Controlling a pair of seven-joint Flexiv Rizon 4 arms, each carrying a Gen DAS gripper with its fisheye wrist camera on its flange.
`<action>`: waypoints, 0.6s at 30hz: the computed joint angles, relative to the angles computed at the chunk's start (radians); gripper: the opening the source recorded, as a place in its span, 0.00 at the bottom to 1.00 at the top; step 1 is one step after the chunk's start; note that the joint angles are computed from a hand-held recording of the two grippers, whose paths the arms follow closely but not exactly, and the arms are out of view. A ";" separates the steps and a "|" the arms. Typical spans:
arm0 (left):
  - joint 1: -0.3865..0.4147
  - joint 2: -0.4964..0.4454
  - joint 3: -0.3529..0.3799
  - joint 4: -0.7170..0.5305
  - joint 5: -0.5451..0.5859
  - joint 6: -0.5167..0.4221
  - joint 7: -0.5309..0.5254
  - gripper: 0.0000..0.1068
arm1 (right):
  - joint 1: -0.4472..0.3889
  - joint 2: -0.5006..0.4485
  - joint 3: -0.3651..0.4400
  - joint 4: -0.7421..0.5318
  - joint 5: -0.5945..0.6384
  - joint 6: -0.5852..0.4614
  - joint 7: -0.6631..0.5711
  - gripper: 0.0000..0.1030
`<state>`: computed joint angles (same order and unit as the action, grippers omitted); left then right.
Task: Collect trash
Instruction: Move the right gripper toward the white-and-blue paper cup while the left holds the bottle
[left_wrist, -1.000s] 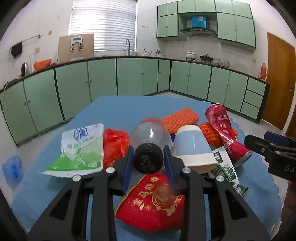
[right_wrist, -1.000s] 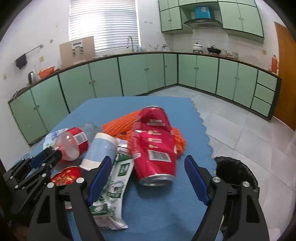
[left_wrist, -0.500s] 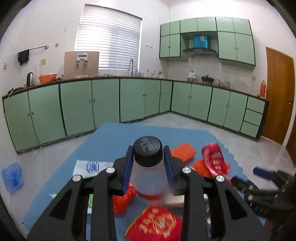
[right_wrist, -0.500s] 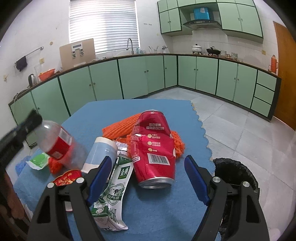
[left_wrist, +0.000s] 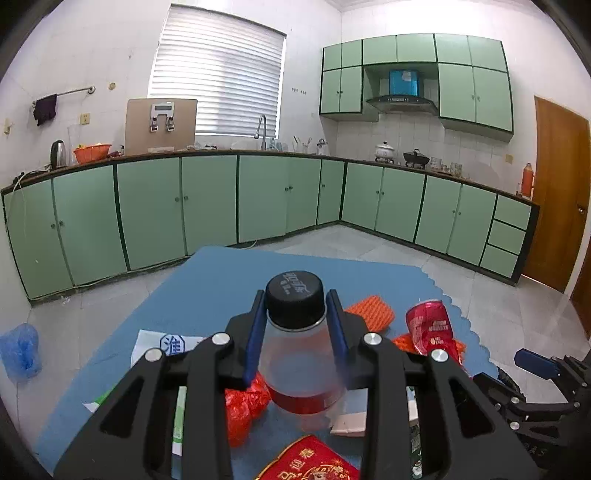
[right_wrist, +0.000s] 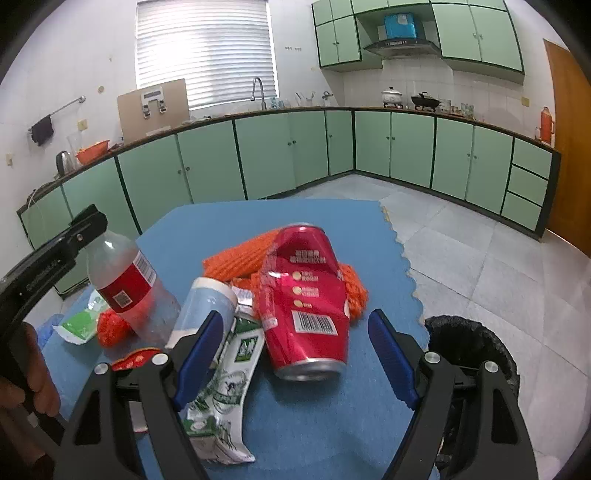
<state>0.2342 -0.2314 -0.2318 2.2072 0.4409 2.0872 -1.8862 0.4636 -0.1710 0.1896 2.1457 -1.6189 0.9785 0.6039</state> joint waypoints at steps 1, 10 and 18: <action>0.007 0.004 -0.005 0.000 0.007 -0.002 -0.005 0.29 | 0.001 -0.004 -0.001 -0.007 0.004 -0.002 -0.010 0.76; 0.052 0.018 -0.031 0.019 0.036 -0.025 -0.025 0.28 | 0.011 -0.047 -0.015 -0.072 0.008 0.055 -0.045 0.63; 0.073 0.028 -0.045 0.023 0.058 -0.027 -0.035 0.28 | 0.031 -0.029 -0.013 -0.102 0.035 0.012 -0.102 0.63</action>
